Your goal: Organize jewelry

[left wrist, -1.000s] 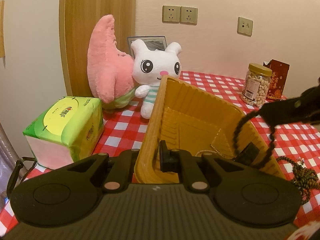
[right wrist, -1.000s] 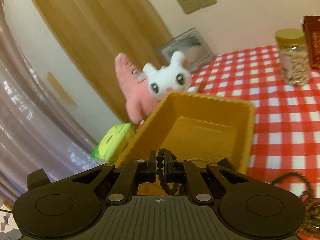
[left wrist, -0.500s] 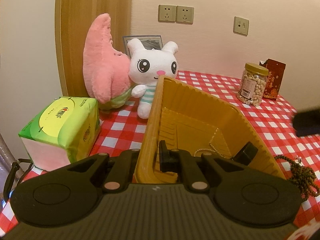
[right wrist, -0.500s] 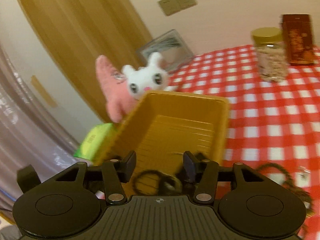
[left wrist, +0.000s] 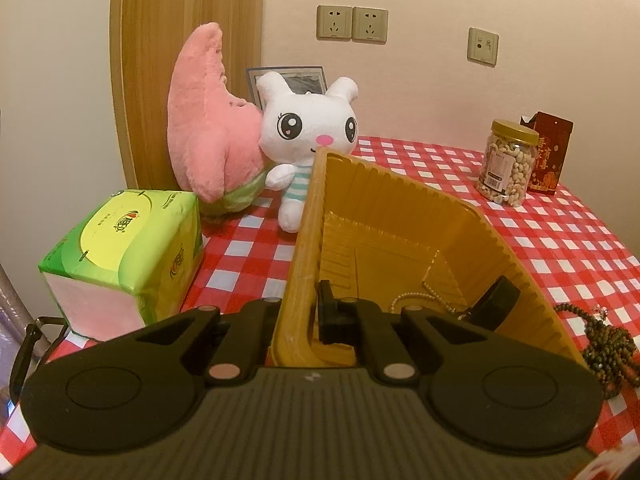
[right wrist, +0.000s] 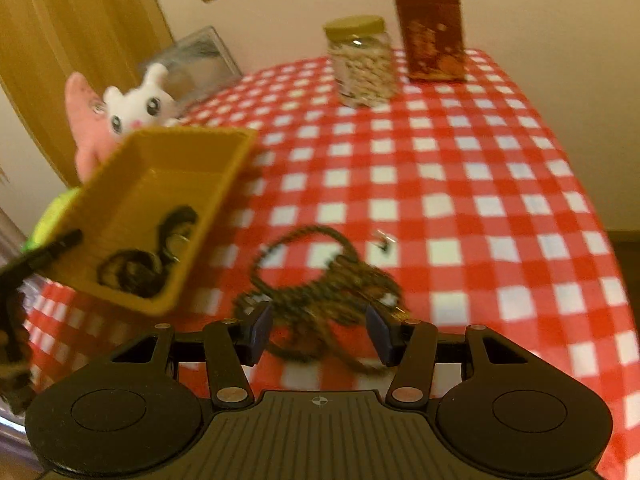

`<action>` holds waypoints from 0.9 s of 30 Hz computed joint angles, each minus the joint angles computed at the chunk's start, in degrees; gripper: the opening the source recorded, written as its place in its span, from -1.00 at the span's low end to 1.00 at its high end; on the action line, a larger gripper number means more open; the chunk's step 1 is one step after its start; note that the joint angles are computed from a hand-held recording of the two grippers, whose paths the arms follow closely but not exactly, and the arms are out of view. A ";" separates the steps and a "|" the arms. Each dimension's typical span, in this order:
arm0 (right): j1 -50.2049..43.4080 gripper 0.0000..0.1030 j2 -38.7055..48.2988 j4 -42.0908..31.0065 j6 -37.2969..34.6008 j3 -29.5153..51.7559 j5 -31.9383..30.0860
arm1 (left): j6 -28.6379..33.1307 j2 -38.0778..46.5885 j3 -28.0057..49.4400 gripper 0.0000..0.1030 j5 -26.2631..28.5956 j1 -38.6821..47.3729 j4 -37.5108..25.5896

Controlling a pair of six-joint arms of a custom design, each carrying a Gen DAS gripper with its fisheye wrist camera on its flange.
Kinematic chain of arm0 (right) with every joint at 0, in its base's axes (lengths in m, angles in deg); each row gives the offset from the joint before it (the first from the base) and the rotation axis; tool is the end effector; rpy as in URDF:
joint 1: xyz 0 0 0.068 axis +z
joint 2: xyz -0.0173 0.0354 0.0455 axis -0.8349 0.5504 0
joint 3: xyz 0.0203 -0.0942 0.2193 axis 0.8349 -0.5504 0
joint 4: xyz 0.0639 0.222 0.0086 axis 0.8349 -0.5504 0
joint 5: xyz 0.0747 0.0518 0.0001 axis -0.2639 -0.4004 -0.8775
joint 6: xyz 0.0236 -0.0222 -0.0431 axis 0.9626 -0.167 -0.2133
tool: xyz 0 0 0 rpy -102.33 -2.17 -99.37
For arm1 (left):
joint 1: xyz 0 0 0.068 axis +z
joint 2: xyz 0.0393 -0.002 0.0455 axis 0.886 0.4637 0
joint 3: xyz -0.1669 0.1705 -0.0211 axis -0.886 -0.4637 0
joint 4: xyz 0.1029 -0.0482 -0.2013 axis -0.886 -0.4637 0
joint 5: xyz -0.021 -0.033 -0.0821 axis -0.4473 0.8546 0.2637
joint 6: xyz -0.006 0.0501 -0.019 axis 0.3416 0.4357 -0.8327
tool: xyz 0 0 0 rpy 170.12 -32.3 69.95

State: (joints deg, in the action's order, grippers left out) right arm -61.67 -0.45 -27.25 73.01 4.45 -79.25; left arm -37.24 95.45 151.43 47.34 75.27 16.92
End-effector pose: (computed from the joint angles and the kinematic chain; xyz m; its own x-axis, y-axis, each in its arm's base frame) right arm 0.2379 -0.0114 0.2755 -0.7787 0.1846 -0.5996 0.0089 0.9589 0.2836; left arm 0.3234 0.0633 0.2473 -0.5111 0.0387 -0.8586 0.1102 0.9937 -0.0207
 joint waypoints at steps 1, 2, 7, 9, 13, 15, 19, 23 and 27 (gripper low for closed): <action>-0.92 0.01 -0.34 -0.18 -0.50 -0.59 -0.04 | -0.09 0.11 0.17 -0.88 -0.11 -0.05 -0.11; -1.89 0.01 -0.62 -0.09 -0.98 -1.21 -0.28 | -0.10 0.13 0.22 -0.88 -0.22 -0.09 -0.13; -4.62 0.01 0.34 2.09 -2.64 -1.73 0.38 | -0.23 -0.02 -0.10 -0.88 -1.05 -0.50 0.31; -5.24 0.01 1.51 3.12 -3.35 -1.21 0.79 | -0.29 0.05 -0.03 -0.88 -1.39 -0.63 0.24; -5.74 -0.06 5.07 6.89 -4.63 -0.38 1.23 | -0.43 -0.18 -0.01 -0.88 -2.08 -0.94 0.09; -5.27 -0.14 7.29 8.84 -5.22 0.18 1.35 | -0.62 -0.32 -0.12 -0.87 -2.45 -1.12 0.21; -3.62 -0.25 12.21 12.01 -7.05 1.89 2.23 | -0.90 -0.61 -0.37 -0.87 -3.00 -1.40 0.31; -2.80 -0.26 16.88 14.55 -10.10 3.69 2.19 | -1.36 -0.61 -0.17 -0.87 -3.08 -1.39 -0.14; -2.73 -0.26 20.32 16.11 -14.17 4.92 2.11 | -1.51 -0.52 0.01 -0.87 -3.19 -1.34 -0.18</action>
